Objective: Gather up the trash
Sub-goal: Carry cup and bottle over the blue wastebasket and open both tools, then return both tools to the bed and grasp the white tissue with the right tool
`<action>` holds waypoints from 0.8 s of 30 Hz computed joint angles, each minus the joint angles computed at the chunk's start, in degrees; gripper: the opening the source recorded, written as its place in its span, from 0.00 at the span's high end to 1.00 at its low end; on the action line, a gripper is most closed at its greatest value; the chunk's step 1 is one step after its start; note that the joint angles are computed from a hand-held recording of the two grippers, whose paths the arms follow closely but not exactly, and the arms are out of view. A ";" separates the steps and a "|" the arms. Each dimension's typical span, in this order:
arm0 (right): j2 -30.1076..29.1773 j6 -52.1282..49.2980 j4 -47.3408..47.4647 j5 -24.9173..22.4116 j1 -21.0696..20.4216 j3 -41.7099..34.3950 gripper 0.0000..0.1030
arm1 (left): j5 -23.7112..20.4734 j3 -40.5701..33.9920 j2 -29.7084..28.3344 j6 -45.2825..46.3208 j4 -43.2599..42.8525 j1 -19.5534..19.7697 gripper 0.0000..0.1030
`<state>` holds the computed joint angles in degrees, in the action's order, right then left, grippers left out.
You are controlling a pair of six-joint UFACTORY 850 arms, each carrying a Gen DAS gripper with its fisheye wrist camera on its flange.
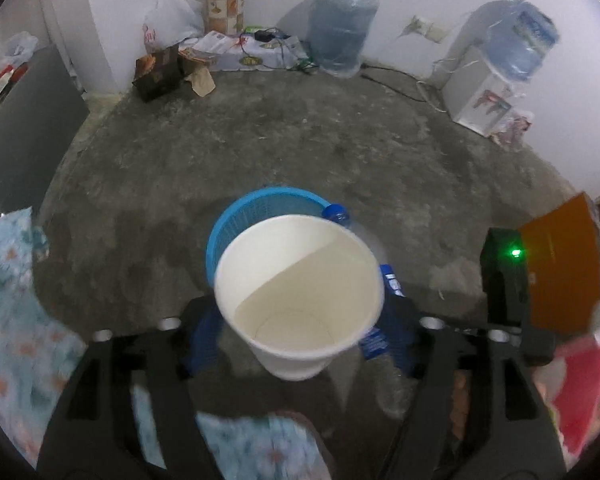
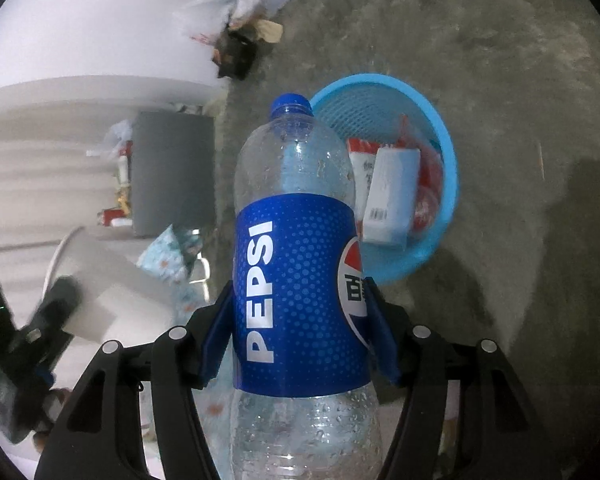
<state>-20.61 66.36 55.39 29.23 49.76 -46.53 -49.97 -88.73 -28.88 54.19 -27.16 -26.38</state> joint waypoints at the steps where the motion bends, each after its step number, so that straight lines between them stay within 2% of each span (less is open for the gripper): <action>1: -1.33 1.61 -1.68 -1.57 -1.74 0.01 0.28 | 1.16 -0.92 -1.61 -1.07 1.01 -0.60 0.20; 3: -3.60 0.71 -0.88 -5.12 -3.69 -0.75 0.28 | 3.18 -4.27 -4.99 -5.67 3.29 -2.80 0.20; 4: -4.52 -0.08 0.12 -6.97 -4.38 -1.18 0.28 | 3.72 -4.03 -5.31 -6.70 2.98 -2.51 0.20; 5: -4.97 0.05 0.67 -7.15 -4.34 -1.18 0.28 | 3.32 -5.50 -6.68 -8.10 2.31 -3.10 0.20; 8: -5.18 -3.29 6.28 -4.80 -2.25 -1.12 0.28 | 1.93 -5.82 -7.17 -7.92 0.42 -2.46 0.20; 13: -3.47 -21.26 27.24 -1.75 1.98 -2.40 0.28 | 2.82 -3.84 -4.27 -3.60 -2.00 -1.29 0.20; 17: -1.84 -36.10 42.12 1.24 4.84 -4.69 0.28 | 0.24 -1.22 1.25 1.29 -7.26 1.90 0.20; 19: -1.25 -44.22 48.33 4.75 6.45 -7.32 0.28 | -2.21 0.83 5.18 4.94 -11.05 4.43 0.20; 22: -0.95 -56.41 53.99 10.37 8.44 -12.54 0.28 | -4.92 4.45 10.67 10.68 -16.16 8.45 0.20; 24: -1.23 -62.74 55.25 13.59 9.58 -16.23 0.28 | -7.29 7.68 15.08 14.54 -19.57 12.67 0.20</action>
